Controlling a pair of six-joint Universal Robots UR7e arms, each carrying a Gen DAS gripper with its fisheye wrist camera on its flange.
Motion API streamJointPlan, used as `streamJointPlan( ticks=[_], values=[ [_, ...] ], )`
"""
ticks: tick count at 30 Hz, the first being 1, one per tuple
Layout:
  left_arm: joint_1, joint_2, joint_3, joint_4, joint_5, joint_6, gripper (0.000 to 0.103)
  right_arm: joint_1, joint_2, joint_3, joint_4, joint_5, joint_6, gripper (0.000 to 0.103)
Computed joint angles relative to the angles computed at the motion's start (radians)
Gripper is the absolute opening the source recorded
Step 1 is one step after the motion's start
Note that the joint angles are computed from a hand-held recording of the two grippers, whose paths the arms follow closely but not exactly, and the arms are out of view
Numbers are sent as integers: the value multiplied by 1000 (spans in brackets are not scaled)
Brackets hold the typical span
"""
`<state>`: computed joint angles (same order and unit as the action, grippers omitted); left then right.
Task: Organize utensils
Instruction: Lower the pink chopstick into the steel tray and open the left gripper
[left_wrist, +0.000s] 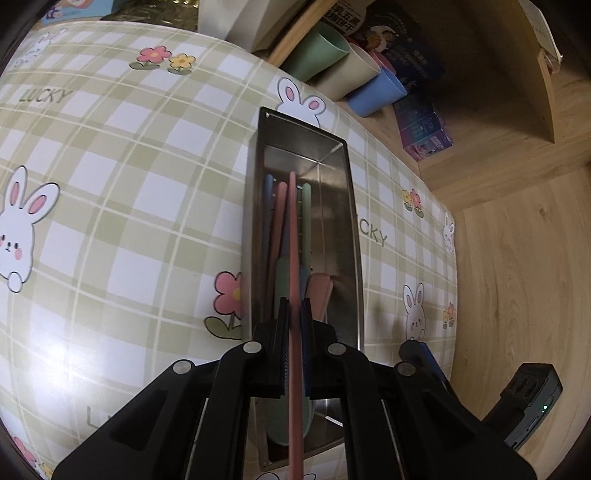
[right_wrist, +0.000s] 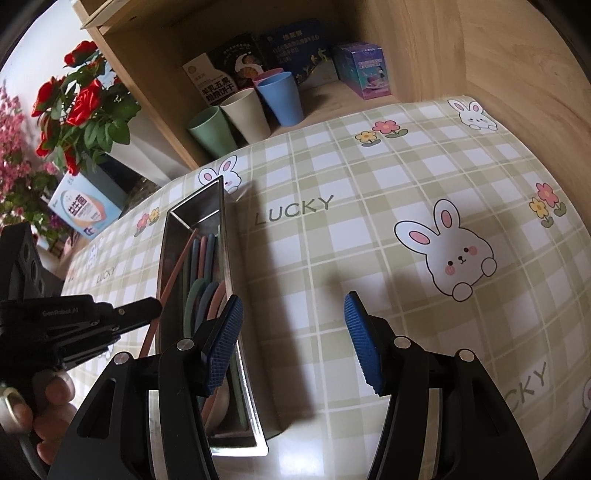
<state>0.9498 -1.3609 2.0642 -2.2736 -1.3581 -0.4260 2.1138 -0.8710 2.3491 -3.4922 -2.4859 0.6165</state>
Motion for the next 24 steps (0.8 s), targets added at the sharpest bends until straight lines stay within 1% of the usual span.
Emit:
streamJointPlan(
  ticks=[3,7,11,12,13,16,18,20,21,23,24],
  values=[
    [0,3,1,-2,-18,26,6,1,-2,3,7,-2,16,55],
    [-9,-7,5,4,2,49,6,14,-10,4,38,-15,40,55],
    [-29,-38,17,6,55,99,7,32,-21,0,81,-34,68,55],
    [-38,-51,21,12,80,122,8,39,-24,-2,96,-40,76,55],
    [-47,-63,23,25,102,136,10,46,-27,-6,114,-47,84,55],
    [-69,-108,36,41,154,195,22,65,-35,-15,150,-59,97,56],
    [-84,-139,47,40,197,237,26,81,-38,-24,169,-71,102,66],
    [-98,-174,61,32,243,288,32,100,-40,-36,202,-86,115,68],
    [-102,-187,63,31,259,306,34,108,-40,-42,213,-90,121,72],
    [-113,-220,73,24,295,350,40,129,-40,-58,248,-104,137,77],
    [-117,-232,76,22,307,365,41,136,-40,-65,263,-110,143,83]
  ],
)
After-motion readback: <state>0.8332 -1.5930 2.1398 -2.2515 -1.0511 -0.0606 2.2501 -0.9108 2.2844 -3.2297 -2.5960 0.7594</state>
